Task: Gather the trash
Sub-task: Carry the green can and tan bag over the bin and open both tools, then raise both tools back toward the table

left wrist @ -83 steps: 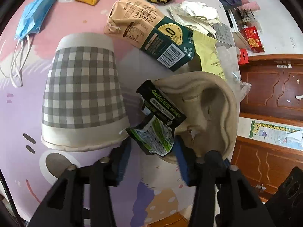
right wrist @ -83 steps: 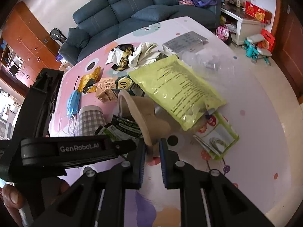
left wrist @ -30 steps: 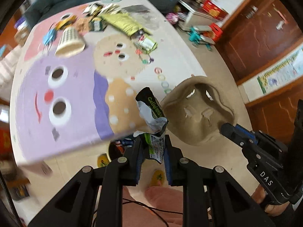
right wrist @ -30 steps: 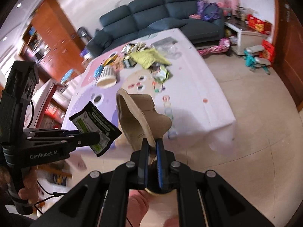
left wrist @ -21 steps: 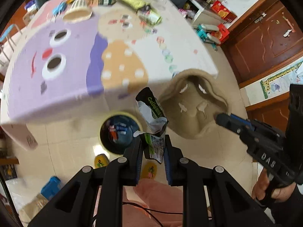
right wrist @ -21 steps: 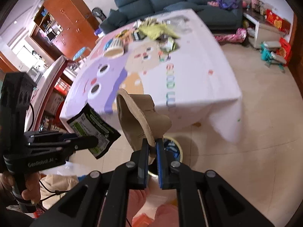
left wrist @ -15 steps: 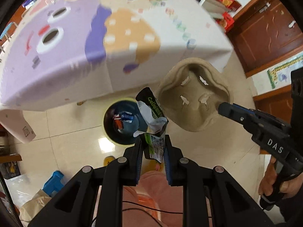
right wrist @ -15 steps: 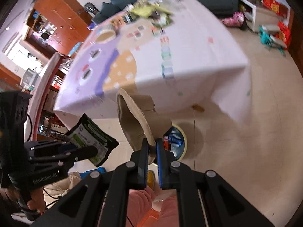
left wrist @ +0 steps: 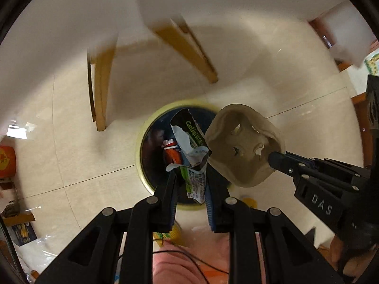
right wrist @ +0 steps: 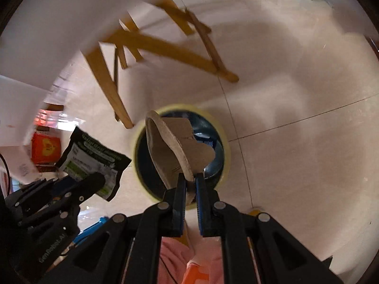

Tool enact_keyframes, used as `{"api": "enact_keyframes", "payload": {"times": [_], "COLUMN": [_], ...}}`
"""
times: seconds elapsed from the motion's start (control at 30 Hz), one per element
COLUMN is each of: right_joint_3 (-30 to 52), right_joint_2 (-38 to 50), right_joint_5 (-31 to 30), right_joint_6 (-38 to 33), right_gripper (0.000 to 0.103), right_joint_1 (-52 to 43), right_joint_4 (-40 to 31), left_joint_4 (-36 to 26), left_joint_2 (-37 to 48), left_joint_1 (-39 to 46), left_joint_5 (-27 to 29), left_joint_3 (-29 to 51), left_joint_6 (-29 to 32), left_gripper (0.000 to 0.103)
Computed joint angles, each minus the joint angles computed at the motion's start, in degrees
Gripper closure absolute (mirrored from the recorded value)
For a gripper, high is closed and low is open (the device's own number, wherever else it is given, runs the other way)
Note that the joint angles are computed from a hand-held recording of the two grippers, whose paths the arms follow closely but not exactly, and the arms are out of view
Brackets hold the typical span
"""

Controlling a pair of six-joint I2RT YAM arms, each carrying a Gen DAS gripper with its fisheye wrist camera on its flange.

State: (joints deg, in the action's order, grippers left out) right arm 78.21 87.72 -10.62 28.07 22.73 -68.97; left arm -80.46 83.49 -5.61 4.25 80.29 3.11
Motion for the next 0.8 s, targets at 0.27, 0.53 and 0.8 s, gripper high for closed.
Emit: {"api": "enact_keyframes", "payload": {"times": [0.27, 0.53, 0.8], "right_joint_3": [-5.75, -1.21, 10.05], "right_joint_2": [6.62, 7.28, 5.46], "right_joint_5": [-2.44, -0.47, 1.35], "right_joint_6": [2.13, 2.37, 1.79], "right_gripper": [0.094, 0.073, 0.073], "right_joint_1": [1.95, 2.7, 3.38], "right_joint_4": [11.22, 7.96, -2.94], "left_joint_4": [12.09, 11.92, 0.98], "left_joint_2": [0.88, -1.01, -2.68], "left_joint_1": [4.36, 5.77, 6.09], "left_joint_5": [-1.4, -1.18, -1.13], "left_joint_3": [-11.76, -10.7, 0.21], "left_joint_6": [5.61, 8.93, 10.18], "left_gripper": [0.035, 0.026, 0.025]}}
